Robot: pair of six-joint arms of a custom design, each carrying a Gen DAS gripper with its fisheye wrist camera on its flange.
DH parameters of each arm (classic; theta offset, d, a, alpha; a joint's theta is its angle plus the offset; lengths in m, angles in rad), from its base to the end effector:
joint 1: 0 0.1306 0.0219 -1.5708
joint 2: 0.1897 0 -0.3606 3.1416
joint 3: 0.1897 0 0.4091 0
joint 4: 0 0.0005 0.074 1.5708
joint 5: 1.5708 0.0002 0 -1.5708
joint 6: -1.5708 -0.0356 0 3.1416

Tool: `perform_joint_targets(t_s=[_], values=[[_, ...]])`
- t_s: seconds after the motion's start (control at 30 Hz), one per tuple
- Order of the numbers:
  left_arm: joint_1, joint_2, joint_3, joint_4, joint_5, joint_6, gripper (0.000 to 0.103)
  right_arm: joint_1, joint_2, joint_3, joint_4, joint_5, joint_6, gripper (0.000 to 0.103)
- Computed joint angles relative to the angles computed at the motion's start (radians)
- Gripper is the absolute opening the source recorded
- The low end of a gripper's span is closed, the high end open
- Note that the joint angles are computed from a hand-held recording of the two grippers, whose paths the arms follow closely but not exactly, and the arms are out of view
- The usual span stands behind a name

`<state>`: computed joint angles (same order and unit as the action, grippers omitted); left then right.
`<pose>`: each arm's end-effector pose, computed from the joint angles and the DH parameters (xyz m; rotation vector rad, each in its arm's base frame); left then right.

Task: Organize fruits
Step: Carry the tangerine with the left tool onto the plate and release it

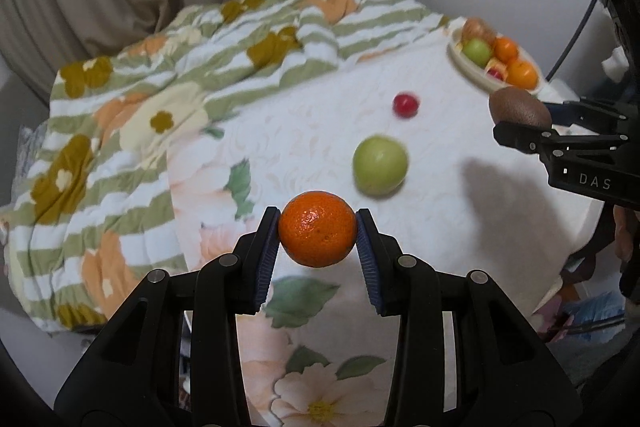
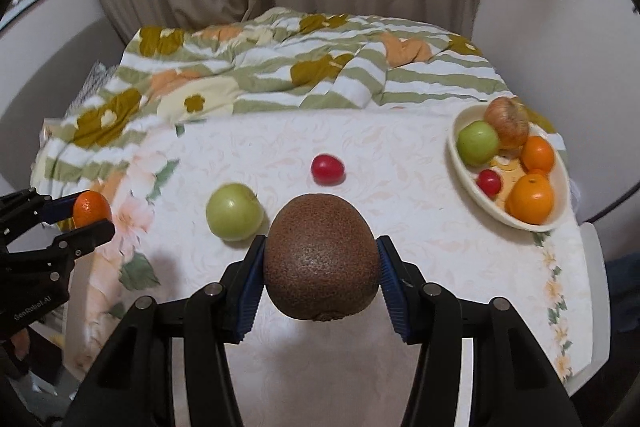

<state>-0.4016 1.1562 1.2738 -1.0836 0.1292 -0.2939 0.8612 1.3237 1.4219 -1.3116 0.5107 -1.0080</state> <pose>0.3752 -0.1648 0.4401 0.9127 2.3677 -0.2065 0.3035 0.3259 0.4322 0.3039 2.5093 -0.0248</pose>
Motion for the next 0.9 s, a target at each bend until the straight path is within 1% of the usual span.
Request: perform_joint_targets(t_s=[0.13,0.27,0.37,0.5,0.67,0.7,0.83,0.9], values=[[-0.034,-0.005,0.027,0.019,-0.017,-0.012,0.045,0.002,-0.037,0.014,-0.044,0.037,-0.024,0.049],[-0.079,0.004,0.063,0.035,-0.04,0.031,0.045,-0.007,-0.087,0.007,-0.076,0.068,-0.031,0.049],[-0.124,0.02,0.091,0.048,-0.069,0.083,0.045,-0.029,-0.148,-0.028,-0.076,0.078,-0.006,0.049],[-0.2,0.047,0.129,0.061,-0.131,0.157,0.045,-0.078,-0.226,-0.077,-0.066,0.063,0.071,0.049],[-0.301,0.118,0.198,0.064,-0.191,0.27,0.045,-0.17,-0.334,-0.149,-0.046,0.018,0.2,0.049],[-0.323,0.141,0.22,0.066,-0.201,0.298,0.045,-0.193,-0.357,-0.165,-0.042,0.008,0.232,0.049],[-0.4,0.223,0.293,0.074,-0.249,0.369,0.045,-0.296,-0.44,-0.227,-0.014,-0.051,0.351,0.049],[-0.435,0.274,0.343,0.069,-0.267,0.401,0.045,-0.361,-0.478,-0.255,0.003,-0.097,0.414,0.049]])
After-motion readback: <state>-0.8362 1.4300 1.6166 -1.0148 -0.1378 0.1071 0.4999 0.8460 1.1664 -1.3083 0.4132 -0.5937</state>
